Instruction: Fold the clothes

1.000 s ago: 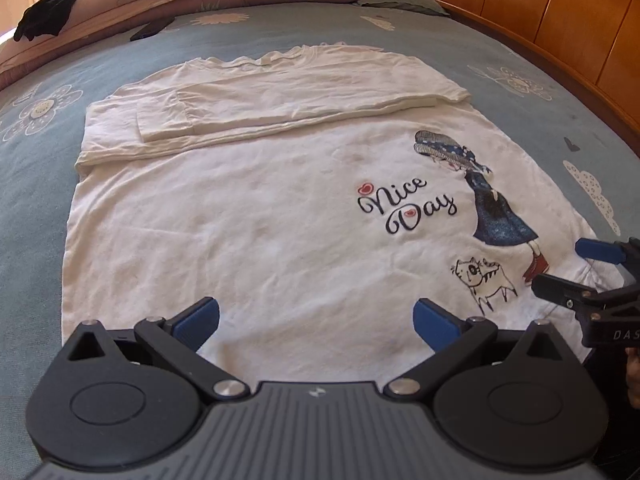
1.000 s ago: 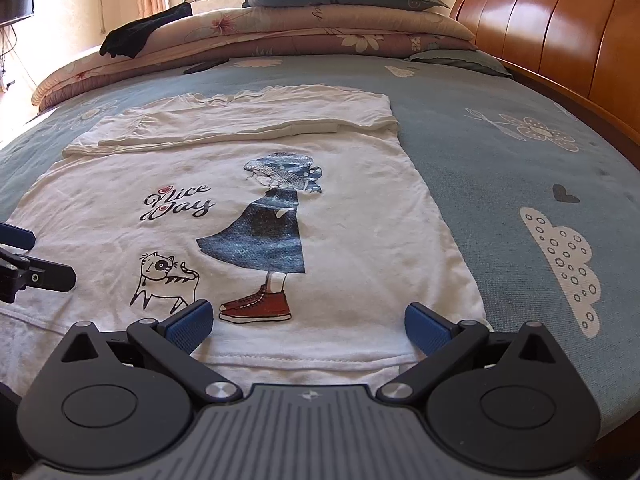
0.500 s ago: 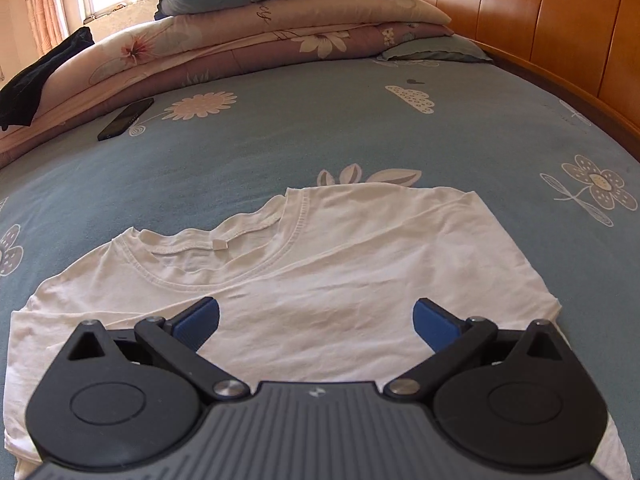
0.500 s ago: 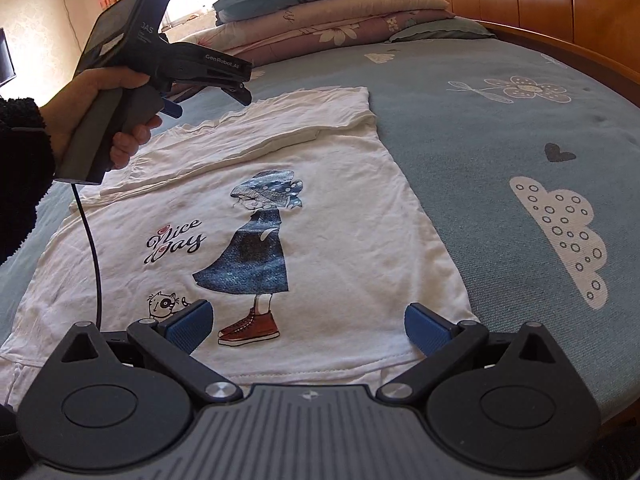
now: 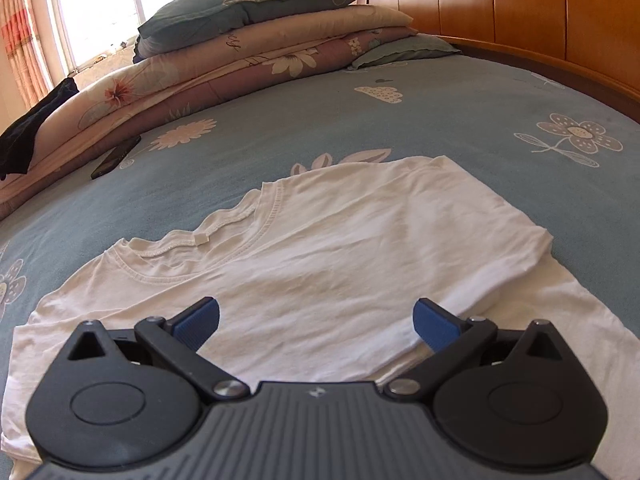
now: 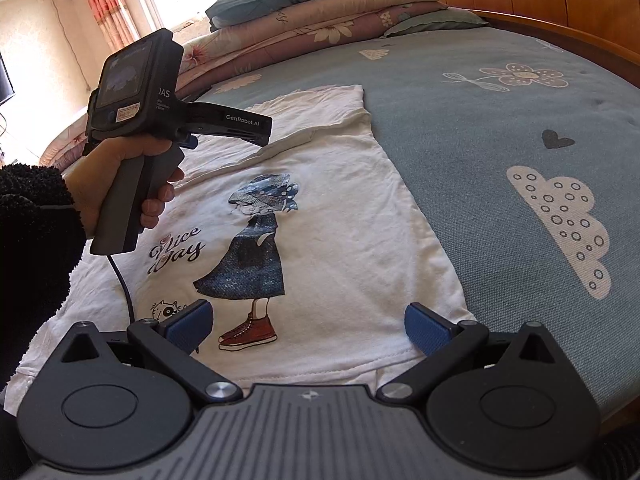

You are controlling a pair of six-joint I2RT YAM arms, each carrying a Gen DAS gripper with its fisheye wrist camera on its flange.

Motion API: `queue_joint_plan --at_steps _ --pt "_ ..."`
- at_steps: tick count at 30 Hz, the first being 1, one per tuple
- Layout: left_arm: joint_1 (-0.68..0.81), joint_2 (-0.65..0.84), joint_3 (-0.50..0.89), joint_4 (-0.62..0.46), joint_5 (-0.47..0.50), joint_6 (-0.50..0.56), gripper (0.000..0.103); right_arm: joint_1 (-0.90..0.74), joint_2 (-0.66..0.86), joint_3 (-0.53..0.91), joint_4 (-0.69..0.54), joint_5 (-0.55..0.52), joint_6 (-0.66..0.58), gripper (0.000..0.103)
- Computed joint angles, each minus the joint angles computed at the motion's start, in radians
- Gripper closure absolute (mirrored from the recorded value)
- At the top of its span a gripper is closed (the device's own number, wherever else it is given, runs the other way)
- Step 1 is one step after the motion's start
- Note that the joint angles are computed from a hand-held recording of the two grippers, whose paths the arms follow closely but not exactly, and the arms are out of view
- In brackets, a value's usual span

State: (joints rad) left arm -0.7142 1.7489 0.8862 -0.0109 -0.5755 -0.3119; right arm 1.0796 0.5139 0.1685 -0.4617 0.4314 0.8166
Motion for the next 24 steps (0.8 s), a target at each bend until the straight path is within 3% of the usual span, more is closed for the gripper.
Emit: queue_joint_plan --at_steps 5,10,16,24 --pt "0.022 0.033 0.03 -0.055 0.048 -0.03 0.0 0.003 0.014 0.006 0.002 0.003 0.007 0.0" --pt "0.049 -0.008 0.005 -0.028 0.089 -0.07 0.001 -0.011 -0.009 -0.003 0.0 -0.012 -0.004 0.0" --pt "0.066 0.01 0.067 -0.005 0.122 -0.085 0.001 0.004 0.025 0.005 0.01 0.005 0.001 0.0" --pt "-0.042 0.143 0.16 0.0 0.127 0.08 0.001 -0.004 0.008 -0.001 0.008 -0.005 -0.008 0.0"
